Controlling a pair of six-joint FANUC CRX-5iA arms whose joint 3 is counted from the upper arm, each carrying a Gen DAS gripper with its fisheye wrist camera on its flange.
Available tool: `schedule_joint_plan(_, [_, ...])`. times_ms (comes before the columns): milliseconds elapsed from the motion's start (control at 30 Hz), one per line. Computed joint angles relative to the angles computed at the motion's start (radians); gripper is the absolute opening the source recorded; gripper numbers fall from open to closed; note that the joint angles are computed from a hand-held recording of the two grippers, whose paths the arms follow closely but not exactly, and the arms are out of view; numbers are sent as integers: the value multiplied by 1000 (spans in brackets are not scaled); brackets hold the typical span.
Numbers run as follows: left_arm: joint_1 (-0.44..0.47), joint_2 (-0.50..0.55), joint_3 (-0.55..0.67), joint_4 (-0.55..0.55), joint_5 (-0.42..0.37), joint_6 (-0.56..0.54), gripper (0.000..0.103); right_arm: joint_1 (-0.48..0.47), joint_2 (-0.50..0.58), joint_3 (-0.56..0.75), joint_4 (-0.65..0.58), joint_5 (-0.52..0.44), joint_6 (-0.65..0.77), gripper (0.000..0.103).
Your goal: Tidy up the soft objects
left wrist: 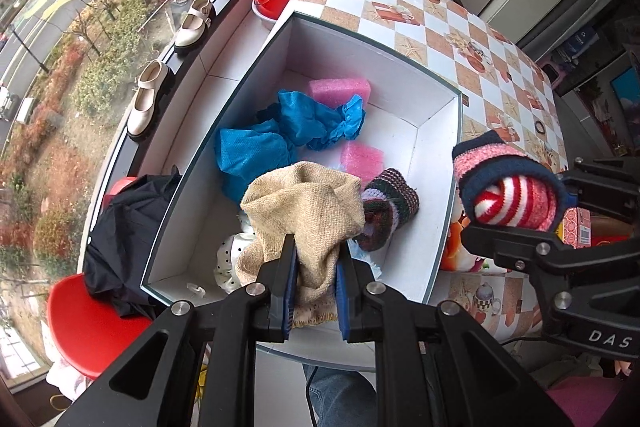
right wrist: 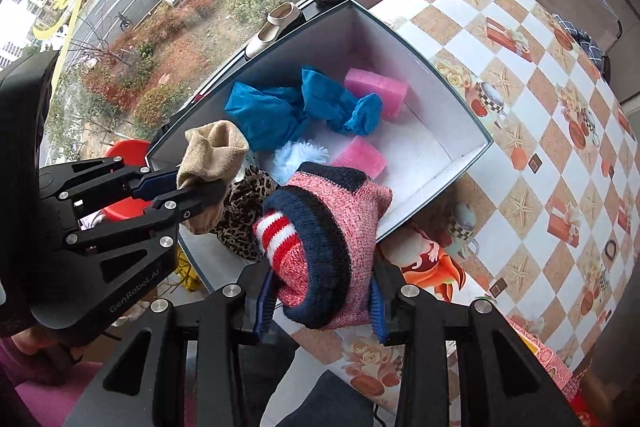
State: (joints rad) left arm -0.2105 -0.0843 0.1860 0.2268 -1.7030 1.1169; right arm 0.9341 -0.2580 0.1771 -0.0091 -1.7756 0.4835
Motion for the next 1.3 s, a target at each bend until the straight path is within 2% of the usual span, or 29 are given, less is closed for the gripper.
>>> schedule_joint_plan(367, [-10,-5,-9,-14,16,10,21,-52,13,6,-21,9,36,38])
schedule_joint_plan(400, [-17,-15,-12,-21,35,3,31,-55,15,8,-19,11,37,38])
schedule_joint_plan(433, [-28,-27,-11,-40,59,-2,52,-61,18,9,-13,13,36,38])
schedule_joint_plan(467, [-43,-40,-10,-67,85,0,65,-70,20,11,-11,17,36,42])
schedule_joint_plan(500, [-56,-51,-10,-86,110,2,82,-80,20,12,-11,25,33,51])
schedule_joint_plan(533, [-61,-60,-13,-92,130,0,82,-90,18,11,-8,34,28,55])
schedule_joint_plan(600, [-74,-55,0,-107,136,8,82,-104,15,12,2,46,14,72])
schedule_joint_plan(667, [-102,-34,35,-157,113,38,82,-113,13,14,12,51,5,83])
schedule_joint_plan(700, [-113,-22,50,-175,99,48,83,-113,11,14,20,52,-1,84])
schedule_joint_plan(767, [-100,-8,55,-146,78,49,82,-117,9,16,25,47,-11,85])
schedule_joint_plan(833, [-79,5,56,-98,54,53,82,-121,9,18,15,27,-26,102])
schedule_joint_plan(1067, [-100,17,78,-117,44,84,82,-91,-19,-8,30,-5,-103,103])
schedule_joint_plan(1300, [-98,32,90,-125,22,111,82,-79,-23,-10,30,-6,-116,103])
